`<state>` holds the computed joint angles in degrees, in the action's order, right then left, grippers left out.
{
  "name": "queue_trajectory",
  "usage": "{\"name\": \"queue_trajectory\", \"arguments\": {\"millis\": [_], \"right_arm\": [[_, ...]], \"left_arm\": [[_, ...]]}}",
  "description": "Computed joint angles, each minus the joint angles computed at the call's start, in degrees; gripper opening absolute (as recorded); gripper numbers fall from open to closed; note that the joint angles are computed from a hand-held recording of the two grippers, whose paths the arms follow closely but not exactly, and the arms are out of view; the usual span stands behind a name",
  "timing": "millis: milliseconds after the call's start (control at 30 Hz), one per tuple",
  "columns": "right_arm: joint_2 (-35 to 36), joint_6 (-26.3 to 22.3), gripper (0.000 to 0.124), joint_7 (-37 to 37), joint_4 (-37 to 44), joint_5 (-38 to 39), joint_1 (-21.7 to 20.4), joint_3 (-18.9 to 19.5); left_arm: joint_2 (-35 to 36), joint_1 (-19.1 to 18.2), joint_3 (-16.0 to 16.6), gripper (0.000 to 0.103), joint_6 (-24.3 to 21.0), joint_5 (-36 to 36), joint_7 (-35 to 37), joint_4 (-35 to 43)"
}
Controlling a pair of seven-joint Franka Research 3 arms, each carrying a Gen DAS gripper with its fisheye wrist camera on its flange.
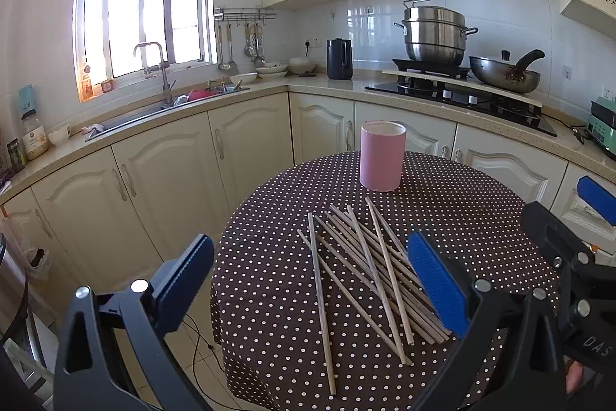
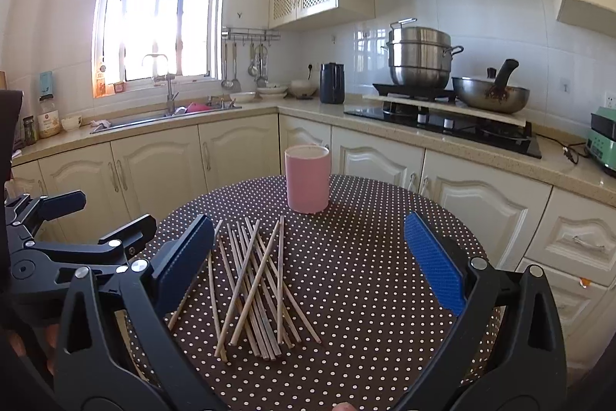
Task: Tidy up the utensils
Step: 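Lower the left gripper onto the chopsticks and close on one chopstick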
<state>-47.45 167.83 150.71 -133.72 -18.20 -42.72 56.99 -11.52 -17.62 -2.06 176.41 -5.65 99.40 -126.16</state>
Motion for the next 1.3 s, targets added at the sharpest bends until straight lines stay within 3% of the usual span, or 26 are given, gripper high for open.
{"name": "queue_trajectory", "arguments": {"millis": [133, 333, 467, 533, 700, 867, 1067, 1233, 1300], "right_arm": [[4.7, 0.6, 0.097, -2.2, 0.5, -0.8, 0.2, -0.4], [15.2, 0.0, 0.097, -5.6, 1.5, -3.8, 3.5, -3.7], [22.0, -2.6, 0.097, -7.8, 3.4, -6.4, 6.0, -5.9], [26.3, -3.4, 0.096, -9.6, 4.7, -7.1, 7.9, -7.7], [36.3, -6.5, 0.083, -19.8, 9.1, -0.9, 18.7, -17.6], [43.2, -11.4, 0.070, -35.1, 15.2, 13.7, 27.5, -25.9], [51.3, -23.6, 0.051, -42.8, 26.3, 19.7, 32.1, -30.3], [57.2, -32.1, 0.039, -44.2, 35.3, 22.2, 35.3, -33.8], [59.9, -36.0, 0.036, -44.2, 39.6, 22.0, 36.9, -35.2]], "left_arm": [[2.7, 1.2, -1.2, 0.099, -2.8, 1.1, 0.2, 2.5], [9.1, 4.7, -3.8, 0.099, -14.3, -1.1, 5.0, 10.1], [14.4, 7.7, -6.3, 0.097, -20.5, 5.7, 1.4, 15.6], [17.0, 8.7, -7.3, 0.085, -24.0, 6.0, 1.7, 18.7], [23.1, 9.9, -8.7, 0.069, -32.1, 8.8, -0.3, 27.1], [28.1, 10.2, -9.5, 0.058, -37.3, 9.5, -0.7, 34.0], [32.1, 11.1, -10.2, 0.039, -43.2, 7.1, -0.4, 40.9], [35.6, 11.5, -10.5, 0.016, -47.7, 5.4, -1.1, 47.0], [36.5, 11.4, -10.3, 0.011, -48.4, 5.6, -1.9, 48.4]]}}
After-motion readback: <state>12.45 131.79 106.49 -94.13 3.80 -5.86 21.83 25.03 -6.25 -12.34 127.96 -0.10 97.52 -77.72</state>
